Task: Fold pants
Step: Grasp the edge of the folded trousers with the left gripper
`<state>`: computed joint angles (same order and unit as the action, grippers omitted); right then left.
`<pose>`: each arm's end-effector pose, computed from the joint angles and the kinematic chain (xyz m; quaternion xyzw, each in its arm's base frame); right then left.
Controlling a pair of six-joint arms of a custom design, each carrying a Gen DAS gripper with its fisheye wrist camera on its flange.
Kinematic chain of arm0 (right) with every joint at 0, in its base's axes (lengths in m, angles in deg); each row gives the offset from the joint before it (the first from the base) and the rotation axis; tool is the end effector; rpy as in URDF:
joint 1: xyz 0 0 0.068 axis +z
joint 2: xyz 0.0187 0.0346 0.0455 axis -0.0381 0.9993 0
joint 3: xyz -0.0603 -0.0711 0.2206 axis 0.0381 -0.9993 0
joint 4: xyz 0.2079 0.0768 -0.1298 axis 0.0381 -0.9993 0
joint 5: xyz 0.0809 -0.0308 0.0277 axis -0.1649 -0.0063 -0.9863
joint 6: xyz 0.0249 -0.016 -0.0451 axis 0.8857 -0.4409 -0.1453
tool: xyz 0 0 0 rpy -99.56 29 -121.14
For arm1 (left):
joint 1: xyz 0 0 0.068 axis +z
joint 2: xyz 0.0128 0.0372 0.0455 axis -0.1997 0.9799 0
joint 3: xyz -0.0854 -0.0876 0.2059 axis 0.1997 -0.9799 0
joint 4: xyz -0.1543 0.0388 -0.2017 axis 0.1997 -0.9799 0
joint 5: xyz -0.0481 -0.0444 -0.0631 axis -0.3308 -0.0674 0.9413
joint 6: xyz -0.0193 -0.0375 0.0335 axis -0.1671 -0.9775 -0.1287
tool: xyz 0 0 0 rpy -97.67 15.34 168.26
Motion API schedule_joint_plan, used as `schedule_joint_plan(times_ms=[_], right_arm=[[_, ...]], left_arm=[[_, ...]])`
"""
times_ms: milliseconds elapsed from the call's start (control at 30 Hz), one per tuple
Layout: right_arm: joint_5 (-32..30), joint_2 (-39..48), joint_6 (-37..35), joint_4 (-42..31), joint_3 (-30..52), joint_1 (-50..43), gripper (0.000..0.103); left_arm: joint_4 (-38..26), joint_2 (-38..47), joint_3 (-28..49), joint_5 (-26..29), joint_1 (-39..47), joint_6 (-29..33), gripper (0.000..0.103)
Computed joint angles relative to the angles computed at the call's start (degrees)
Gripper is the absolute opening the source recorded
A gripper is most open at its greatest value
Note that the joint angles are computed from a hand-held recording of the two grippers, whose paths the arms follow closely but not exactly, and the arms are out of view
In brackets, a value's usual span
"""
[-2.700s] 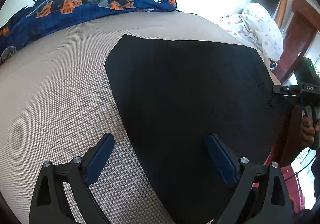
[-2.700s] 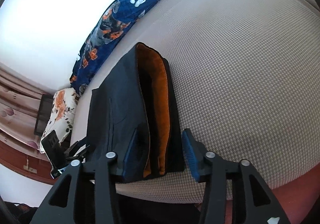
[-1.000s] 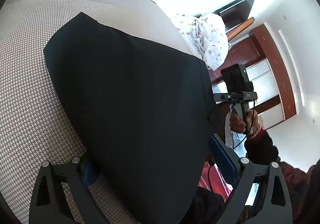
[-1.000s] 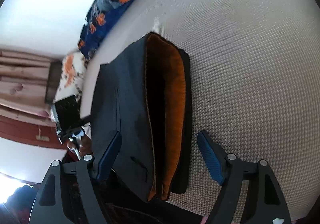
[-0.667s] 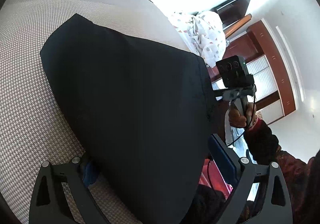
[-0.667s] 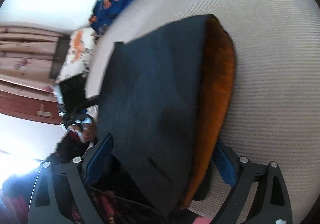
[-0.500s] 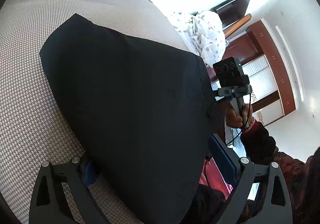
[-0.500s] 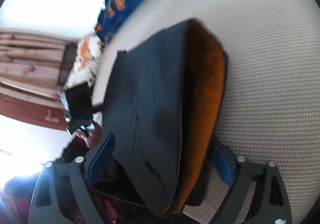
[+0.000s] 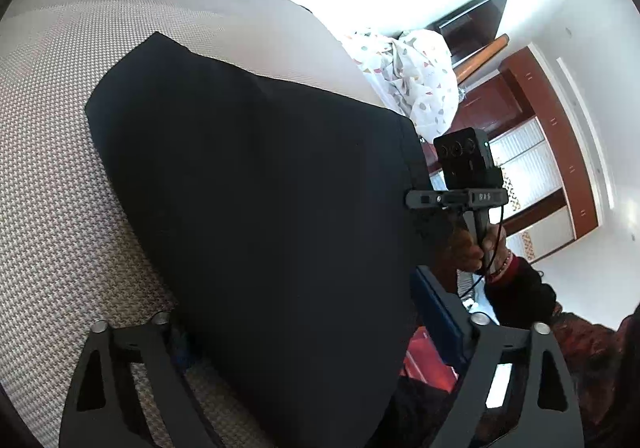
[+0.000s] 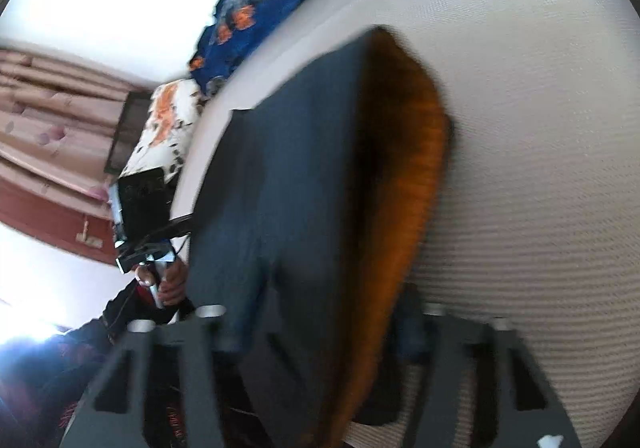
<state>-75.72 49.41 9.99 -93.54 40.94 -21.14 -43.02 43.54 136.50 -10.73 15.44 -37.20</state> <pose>0.2921 -0.0725 0.0541 -0.1384 0.8920 0.4248 0.0684 0.2496 0.0936 0.1120 0.0900 0.8650 -0.4635 0.1698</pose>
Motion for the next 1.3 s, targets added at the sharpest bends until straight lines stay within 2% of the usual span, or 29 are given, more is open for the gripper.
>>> schedule_joint_plan(times_ms=[67,133,200,267,367,433,567,700,833,933,1100,1233,1300], right_arm=[[-1.04,1.95,0.2,-1.8,2.0,-0.57,0.043],[-0.6,-0.19,1.37,0.68,-0.05,-0.1,0.043],[-1.46,-1.74,3.7,3.29,-2.46,0.19,0.043],[-2.49,-3.13,5.51,6.6,-5.31,-0.25,0.038],[-3.7,-4.64,8.59,9.66,-8.09,-0.68,0.034],[-5.19,-4.75,10.18,10.39,-8.93,-1.12,0.031],[-8.94,-5.39,13.24,11.29,-10.85,-0.02,0.028],[-8.46,-6.87,17.11,16.28,-14.04,4.19,0.028],[-6.17,-7.81,19.56,17.52,-13.77,5.72,0.038],[-3.22,-8.76,18.85,16.07,-12.34,5.74,0.04],[-1.32,-5.59,14.05,9.37,-7.38,4.64,0.042],[-3.15,-2.25,11.88,5.14,-3.75,5.25,0.059],[-4.72,-2.34,12.11,6.4,-4.79,6.69,0.059]], left_arm=[[1.84,-0.68,-0.49,-1.06,0.27,-1.66,0.066],[6.01,-1.86,-1.88,-2.5,0.54,-5.58,0.035],[8.53,-1.96,-2.91,-2.35,0.88,-7.37,0.032],[9.96,-2.91,-3.91,-2.27,0.58,-8.89,0.03],[8.83,-3.55,-3.89,-0.68,0.7,-8.91,0.024],[6.28,-3.34,-2.81,0.17,1.66,-6.46,0.02],[1.62,-1.52,0.8,0.36,5.14,-2.69,0.018],[0.6,2.54,3.21,-0.46,8.32,-1.63,0.018],[0.93,4.44,3.39,-1.05,8.79,-2.21,0.018],[1.81,4.67,3.46,-1.01,7.8,-3.11,0.018],[-0.51,8.38,6.92,-0.55,5.64,-3.12,0.018],[-0.06,8.91,7.18,-0.07,3.78,-3.24,0.023],[0.29,8.6,7.0,0.11,3.1,-3.32,0.025]])
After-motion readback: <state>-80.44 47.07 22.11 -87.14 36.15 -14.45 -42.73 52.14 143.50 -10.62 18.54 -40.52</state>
